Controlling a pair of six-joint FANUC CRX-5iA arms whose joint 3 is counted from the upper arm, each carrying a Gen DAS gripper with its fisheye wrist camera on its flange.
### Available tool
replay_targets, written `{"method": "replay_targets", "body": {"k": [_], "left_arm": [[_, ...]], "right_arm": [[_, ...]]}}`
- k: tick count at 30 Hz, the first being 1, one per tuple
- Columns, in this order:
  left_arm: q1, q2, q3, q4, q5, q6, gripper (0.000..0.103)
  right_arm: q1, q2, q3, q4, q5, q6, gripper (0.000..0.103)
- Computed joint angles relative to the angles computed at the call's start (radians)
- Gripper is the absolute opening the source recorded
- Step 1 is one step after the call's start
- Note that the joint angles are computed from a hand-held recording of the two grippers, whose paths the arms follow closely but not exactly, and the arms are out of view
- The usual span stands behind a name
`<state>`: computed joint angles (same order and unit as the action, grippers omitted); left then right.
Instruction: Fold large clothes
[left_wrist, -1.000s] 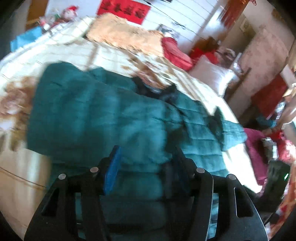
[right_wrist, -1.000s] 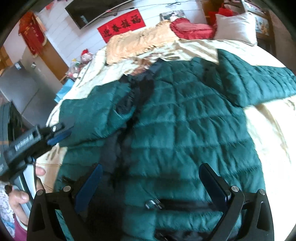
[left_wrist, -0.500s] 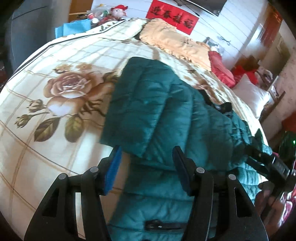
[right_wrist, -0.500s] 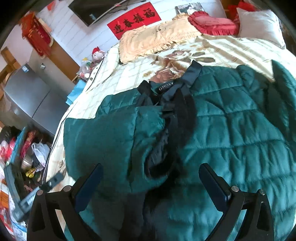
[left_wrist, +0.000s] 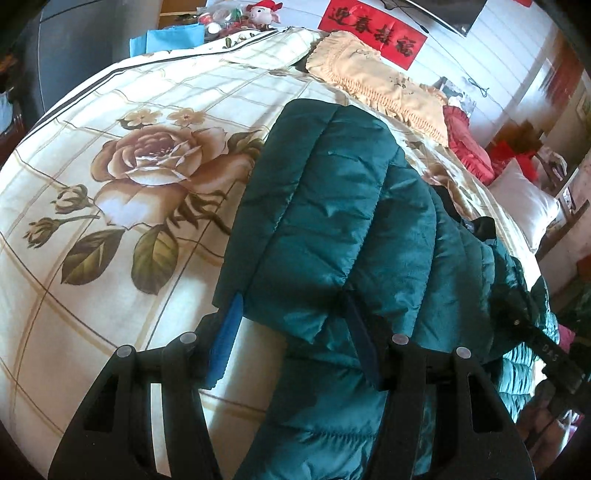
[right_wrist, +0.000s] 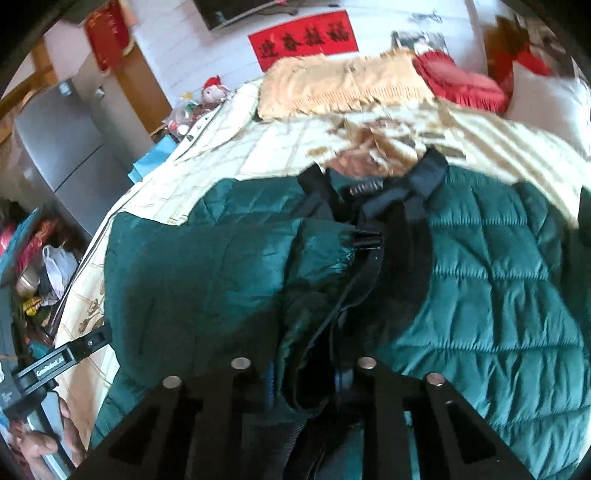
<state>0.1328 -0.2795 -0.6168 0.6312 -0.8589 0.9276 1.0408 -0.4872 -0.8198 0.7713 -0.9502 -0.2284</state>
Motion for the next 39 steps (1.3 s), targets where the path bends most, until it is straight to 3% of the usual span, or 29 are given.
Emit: {"method": "replay_targets", "body": {"k": [5,10,16,20,24,29,39], "left_arm": [[-0.002,-0.005,0.0,-0.001,0.0,0.001,0.057],[-0.005,-0.009,0.0,0.001,-0.002,-0.003,0.057],[-0.01,0.004,0.012,-0.023,-0.011,0.028,0.057],[-0.016,0.006,0.014,-0.027,-0.013,0.037,0.057],[-0.032,0.008,0.024,-0.035,-0.01,0.048,0.057],[-0.079,0.036,0.063,-0.043,0.022,0.095,0.057],[-0.2,0.149,0.172,-0.208,0.084,0.274,0.057]], "right_arm": [[0.057,-0.051,-0.009,0.094,-0.091,-0.035,0.015],[0.106,-0.112,-0.001,0.139,-0.244,-0.045,0.015],[0.136,-0.191,-0.002,0.133,-0.413,-0.045,0.015],[0.147,-0.243,-0.022,0.099,-0.475,-0.051,0.015],[0.156,-0.281,-0.047,0.06,-0.517,-0.072,0.015],[0.123,-0.298,-0.066,0.012,-0.491,-0.058,0.015],[0.086,-0.263,-0.071,-0.035,-0.511,-0.036,0.015]]}}
